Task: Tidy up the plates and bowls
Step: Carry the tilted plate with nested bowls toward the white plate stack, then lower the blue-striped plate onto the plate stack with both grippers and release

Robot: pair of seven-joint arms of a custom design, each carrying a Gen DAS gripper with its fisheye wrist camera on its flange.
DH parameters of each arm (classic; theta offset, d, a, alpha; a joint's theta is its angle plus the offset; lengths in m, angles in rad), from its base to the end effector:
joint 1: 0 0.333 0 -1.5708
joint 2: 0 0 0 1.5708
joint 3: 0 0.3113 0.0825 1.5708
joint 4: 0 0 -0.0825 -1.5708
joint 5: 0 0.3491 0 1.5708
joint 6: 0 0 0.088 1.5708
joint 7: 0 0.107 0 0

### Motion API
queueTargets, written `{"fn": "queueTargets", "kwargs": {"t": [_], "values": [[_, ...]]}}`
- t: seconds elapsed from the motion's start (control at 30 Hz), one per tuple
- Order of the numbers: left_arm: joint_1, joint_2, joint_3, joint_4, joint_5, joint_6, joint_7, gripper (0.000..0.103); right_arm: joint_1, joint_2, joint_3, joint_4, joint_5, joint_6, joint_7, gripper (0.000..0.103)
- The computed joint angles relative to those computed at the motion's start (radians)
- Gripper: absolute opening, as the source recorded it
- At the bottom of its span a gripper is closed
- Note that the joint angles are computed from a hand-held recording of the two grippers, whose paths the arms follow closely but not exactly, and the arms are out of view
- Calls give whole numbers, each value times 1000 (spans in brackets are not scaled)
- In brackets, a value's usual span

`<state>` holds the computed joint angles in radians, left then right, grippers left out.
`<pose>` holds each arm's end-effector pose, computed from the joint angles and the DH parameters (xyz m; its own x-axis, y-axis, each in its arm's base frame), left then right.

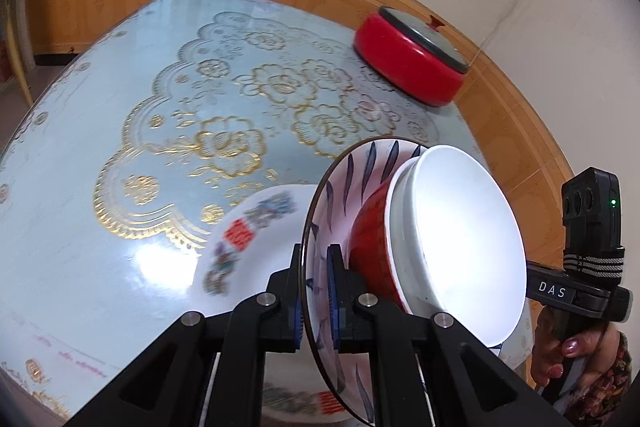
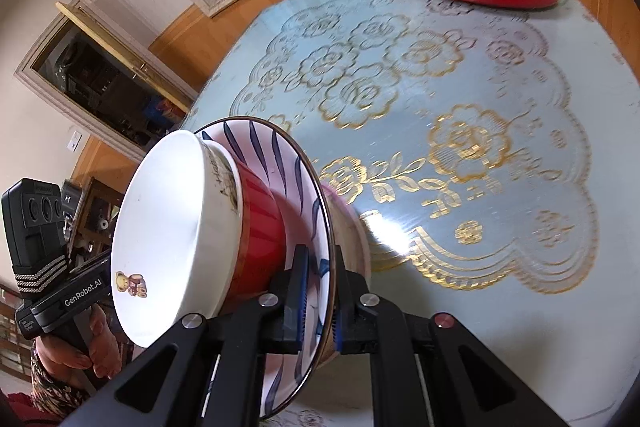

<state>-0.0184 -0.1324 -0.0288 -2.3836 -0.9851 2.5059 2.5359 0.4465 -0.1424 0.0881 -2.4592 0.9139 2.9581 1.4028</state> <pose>0.4738 -0.0165 0.4131 -0.3513 -0.8519 0.3883 -0.8486 0.1146 -0.5164 0.4282 0.1928 0.4247 -0.0027 -0.8596 -0.5109 -0.8731 0.2511 -0.4178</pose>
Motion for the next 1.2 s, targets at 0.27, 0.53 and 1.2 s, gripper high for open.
{"fn": "queueTargets", "kwargs": {"t": [0.27,0.53,1.2], "values": [[38,27,15,6,16,-19,24,7,6,63,31,42,-31,-6,70,10],[64,62,7,26,25,-38,41,7,6,98,48,51,-59,7,137,10],[101,150,-45,73,0,2,113,13,-18,154,55,49,-364,50,458,10]]}}
